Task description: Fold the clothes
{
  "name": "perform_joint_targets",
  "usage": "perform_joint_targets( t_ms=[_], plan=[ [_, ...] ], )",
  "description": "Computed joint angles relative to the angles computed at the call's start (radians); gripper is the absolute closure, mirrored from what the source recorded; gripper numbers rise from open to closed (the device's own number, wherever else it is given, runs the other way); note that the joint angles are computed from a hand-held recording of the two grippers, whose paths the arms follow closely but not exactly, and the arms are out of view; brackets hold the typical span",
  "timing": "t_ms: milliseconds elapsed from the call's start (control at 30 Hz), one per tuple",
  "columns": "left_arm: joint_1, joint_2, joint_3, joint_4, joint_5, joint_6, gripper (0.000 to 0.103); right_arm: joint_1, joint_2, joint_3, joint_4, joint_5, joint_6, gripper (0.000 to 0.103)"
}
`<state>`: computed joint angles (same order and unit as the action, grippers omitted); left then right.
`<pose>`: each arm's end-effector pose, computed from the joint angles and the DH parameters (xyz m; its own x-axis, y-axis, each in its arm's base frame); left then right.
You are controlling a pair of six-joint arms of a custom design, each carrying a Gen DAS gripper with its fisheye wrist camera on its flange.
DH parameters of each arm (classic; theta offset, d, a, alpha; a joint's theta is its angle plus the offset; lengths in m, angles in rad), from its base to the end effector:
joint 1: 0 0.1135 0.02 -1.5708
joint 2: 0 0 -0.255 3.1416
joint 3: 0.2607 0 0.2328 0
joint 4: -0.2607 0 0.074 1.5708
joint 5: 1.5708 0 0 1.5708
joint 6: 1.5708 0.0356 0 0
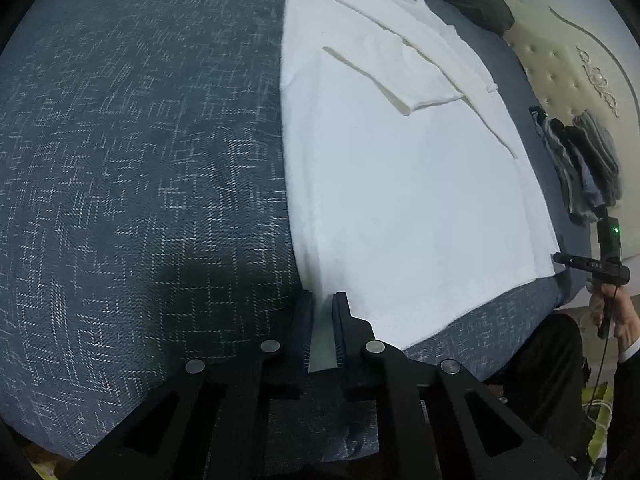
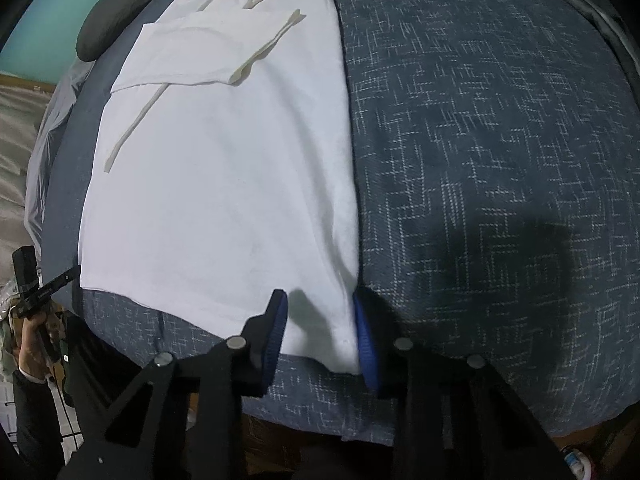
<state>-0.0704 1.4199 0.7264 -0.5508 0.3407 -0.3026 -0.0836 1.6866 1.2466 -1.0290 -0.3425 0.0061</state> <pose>0.2261 -0.0279 0.1661 -0.9535 -0.2143 -0.2118 -0.1162 0.9101 -0.3977 0.2894 -0.0123 0.2183 -0.9911 0.0888 -0.0996 0.0507 0.9410 0.3347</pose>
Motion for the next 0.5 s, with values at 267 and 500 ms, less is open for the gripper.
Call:
perform_joint_targets(
  t_ms=[267, 500],
  plan=[
    [-0.038, 0.033, 0.017, 0.024, -0.013, -0.028, 0.093, 0.019, -0.025, -0.034, 0.02, 0.016, -0.009, 0.09],
    [-0.063, 0.004, 0.059, -0.02, -0.044, -0.016, 0.101, 0.047, -0.079, -0.048, 0.029, -0.001, -0.01, 0.096]
  ],
)
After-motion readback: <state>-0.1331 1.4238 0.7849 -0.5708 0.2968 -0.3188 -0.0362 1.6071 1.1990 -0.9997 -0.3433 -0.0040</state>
